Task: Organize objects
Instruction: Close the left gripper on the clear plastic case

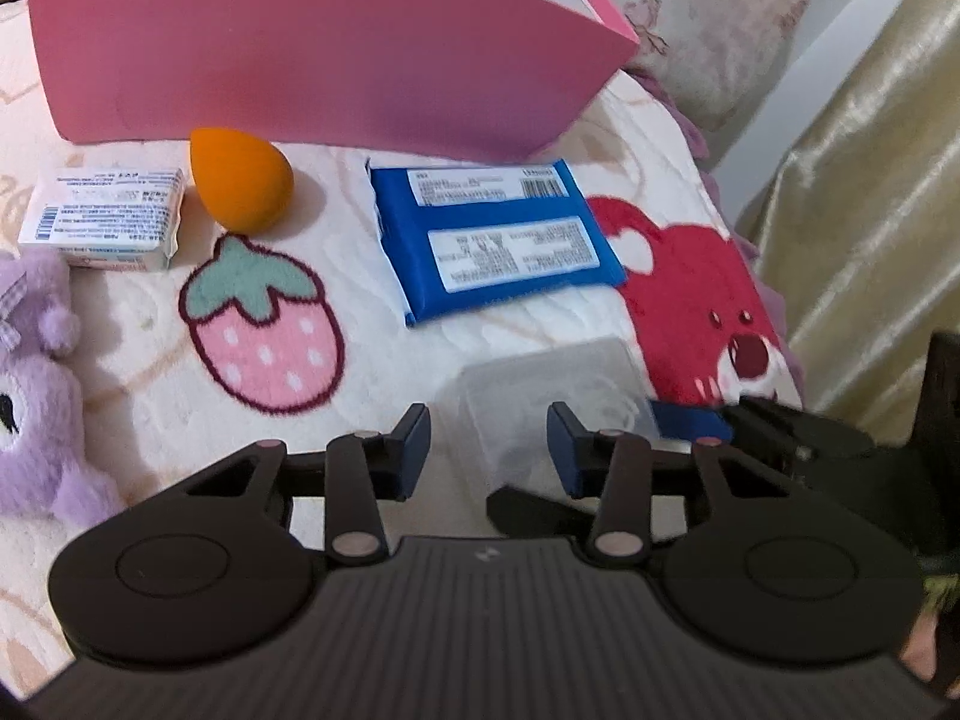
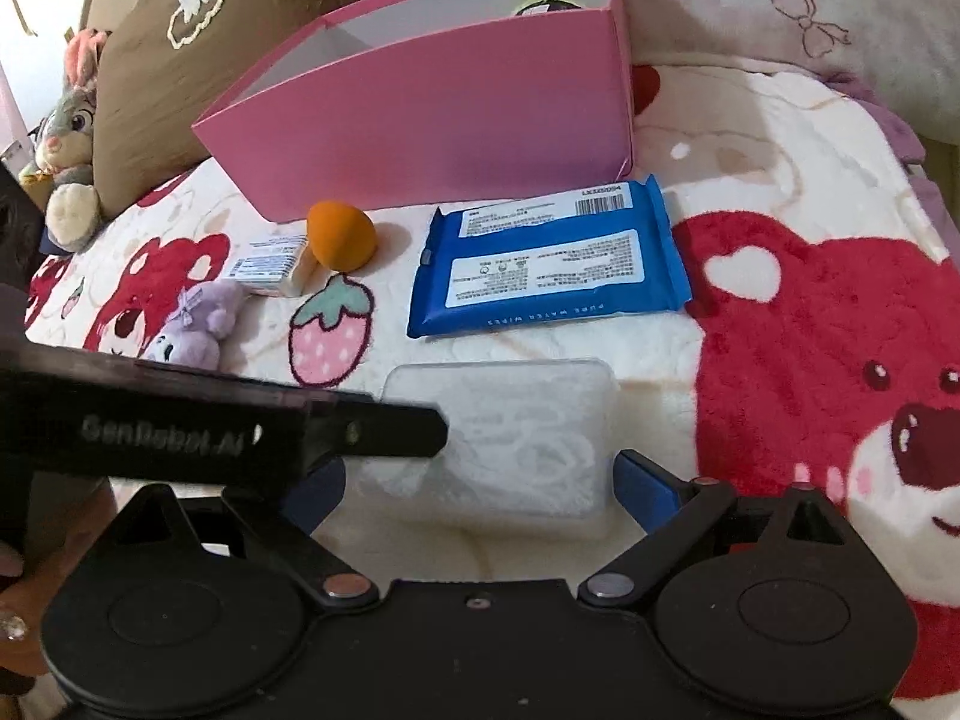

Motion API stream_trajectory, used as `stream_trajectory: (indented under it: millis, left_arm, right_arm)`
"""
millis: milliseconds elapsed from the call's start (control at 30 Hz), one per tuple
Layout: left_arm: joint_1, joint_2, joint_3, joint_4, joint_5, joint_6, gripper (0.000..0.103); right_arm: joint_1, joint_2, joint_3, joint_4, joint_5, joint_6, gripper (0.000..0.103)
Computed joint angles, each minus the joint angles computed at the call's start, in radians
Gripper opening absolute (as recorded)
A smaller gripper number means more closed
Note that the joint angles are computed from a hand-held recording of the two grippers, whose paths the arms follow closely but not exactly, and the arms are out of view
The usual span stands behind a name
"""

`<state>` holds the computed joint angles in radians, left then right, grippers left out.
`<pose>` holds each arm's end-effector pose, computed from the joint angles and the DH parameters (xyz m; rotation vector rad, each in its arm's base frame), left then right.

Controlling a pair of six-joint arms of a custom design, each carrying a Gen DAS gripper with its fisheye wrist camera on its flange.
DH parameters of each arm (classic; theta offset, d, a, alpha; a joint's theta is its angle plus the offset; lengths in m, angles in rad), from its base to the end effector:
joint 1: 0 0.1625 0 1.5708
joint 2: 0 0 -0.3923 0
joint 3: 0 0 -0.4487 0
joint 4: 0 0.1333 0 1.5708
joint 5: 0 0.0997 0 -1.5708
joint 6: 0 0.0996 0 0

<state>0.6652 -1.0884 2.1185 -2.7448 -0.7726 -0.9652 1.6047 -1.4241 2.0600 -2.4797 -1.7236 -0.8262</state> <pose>-0.2841 -0.4829 0.0708 -0.1566 2.5981 -0.9943 0.1364 -0.5366 0.2162 1.1744 -2.6331 0.2802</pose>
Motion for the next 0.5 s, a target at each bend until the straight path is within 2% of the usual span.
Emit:
stream_trajectory:
  millis: [67,200,333,500]
  left_arm:
    - [0.01,0.006,-0.008,-0.016,-0.025,-0.009,0.039]
    - [0.0,0.013,-0.024,0.037,-0.015,-0.022,0.038]
    - [0.0,0.012,-0.02,0.037,-0.026,-0.032,0.04]
    - [0.017,0.003,-0.004,-0.007,-0.067,-0.05,0.043]
  right_arm:
    - [0.002,-0.003,0.009,-0.011,-0.007,-0.012,0.098]
    - [0.007,-0.002,0.023,-0.036,-0.039,-0.043,0.096]
    - [0.008,0.0,0.024,-0.043,-0.047,-0.062,0.095]
    - [0.004,0.004,0.015,-0.025,-0.047,-0.041,0.095]
